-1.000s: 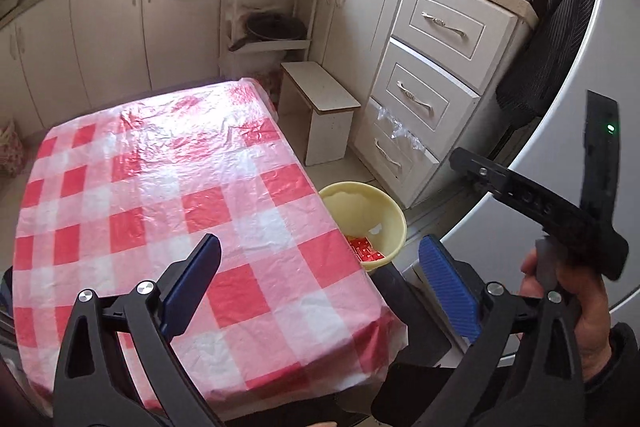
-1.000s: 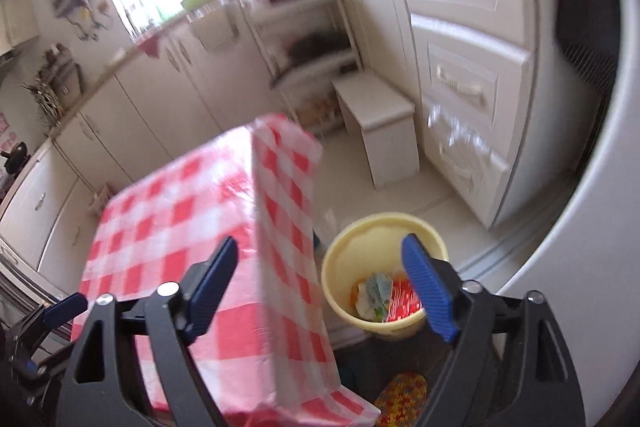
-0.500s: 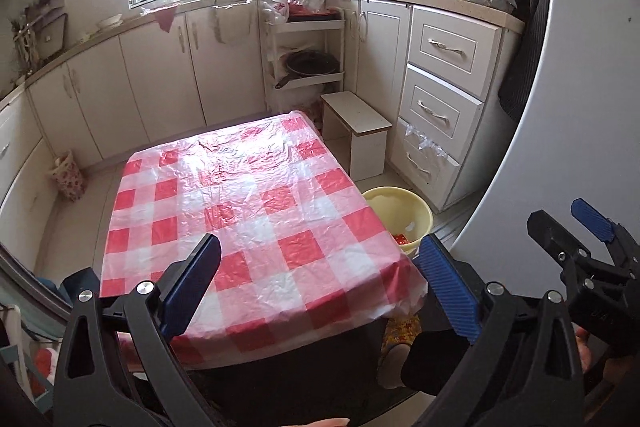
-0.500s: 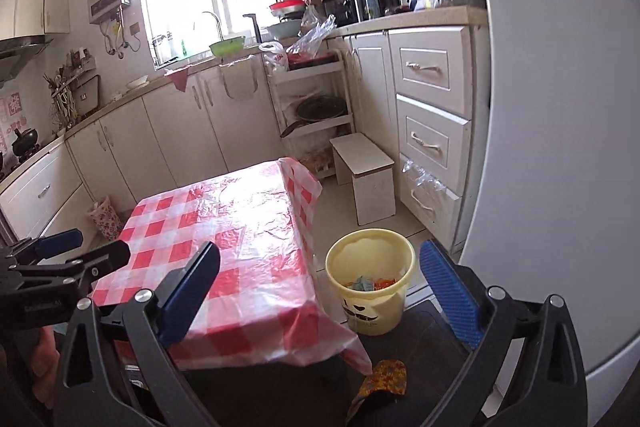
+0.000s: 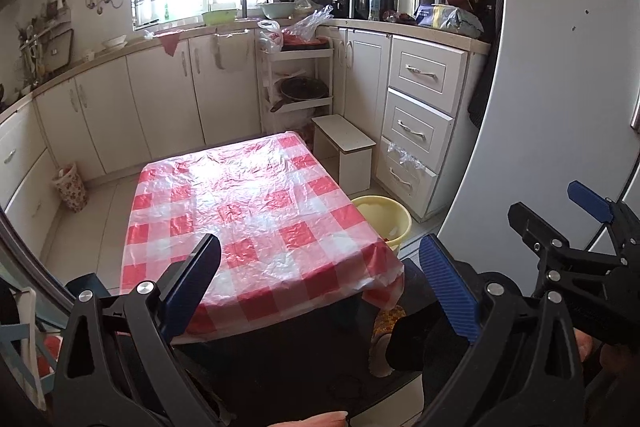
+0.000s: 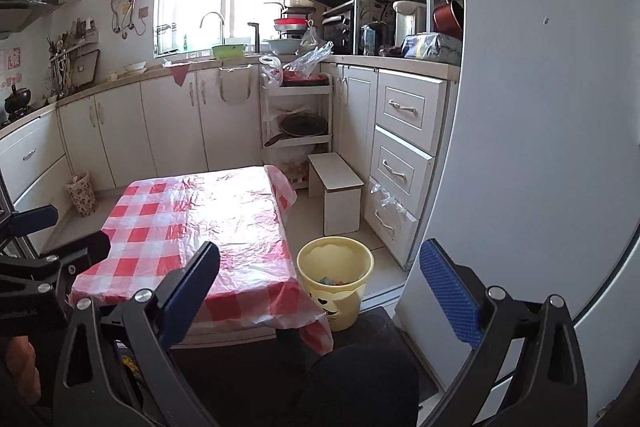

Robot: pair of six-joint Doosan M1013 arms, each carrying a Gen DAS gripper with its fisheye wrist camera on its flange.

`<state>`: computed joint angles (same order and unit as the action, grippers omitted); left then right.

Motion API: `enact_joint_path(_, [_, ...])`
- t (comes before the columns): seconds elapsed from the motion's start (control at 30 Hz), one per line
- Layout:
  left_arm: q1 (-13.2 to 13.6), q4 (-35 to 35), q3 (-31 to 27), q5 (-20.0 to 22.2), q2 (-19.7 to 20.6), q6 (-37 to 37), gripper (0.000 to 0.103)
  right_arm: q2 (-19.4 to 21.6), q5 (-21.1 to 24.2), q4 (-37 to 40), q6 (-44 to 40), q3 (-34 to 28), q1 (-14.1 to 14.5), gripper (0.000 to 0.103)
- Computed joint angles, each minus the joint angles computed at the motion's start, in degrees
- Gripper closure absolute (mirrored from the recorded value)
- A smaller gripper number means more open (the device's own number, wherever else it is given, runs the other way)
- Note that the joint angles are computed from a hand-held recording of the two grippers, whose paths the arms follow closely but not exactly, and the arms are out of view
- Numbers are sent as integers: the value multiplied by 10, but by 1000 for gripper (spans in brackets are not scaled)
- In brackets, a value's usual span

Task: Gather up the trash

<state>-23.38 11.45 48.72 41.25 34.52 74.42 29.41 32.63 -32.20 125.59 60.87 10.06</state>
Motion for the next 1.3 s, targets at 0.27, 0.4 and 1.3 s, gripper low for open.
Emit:
enact_joint_path(0.27, [-9, 51, 59, -50, -43, -49, 8, -17, 7, -34, 41, 22, 5, 7])
enact_joint_path(0.4, [-15, 79, 71, -57, -51, -68, 8, -25, 10, -65, 69, 33, 8, 7])
enact_joint_path(1.3, [20, 235, 71, -53, -15, -256, 8, 14, -45, -76, 139, 28, 3, 7])
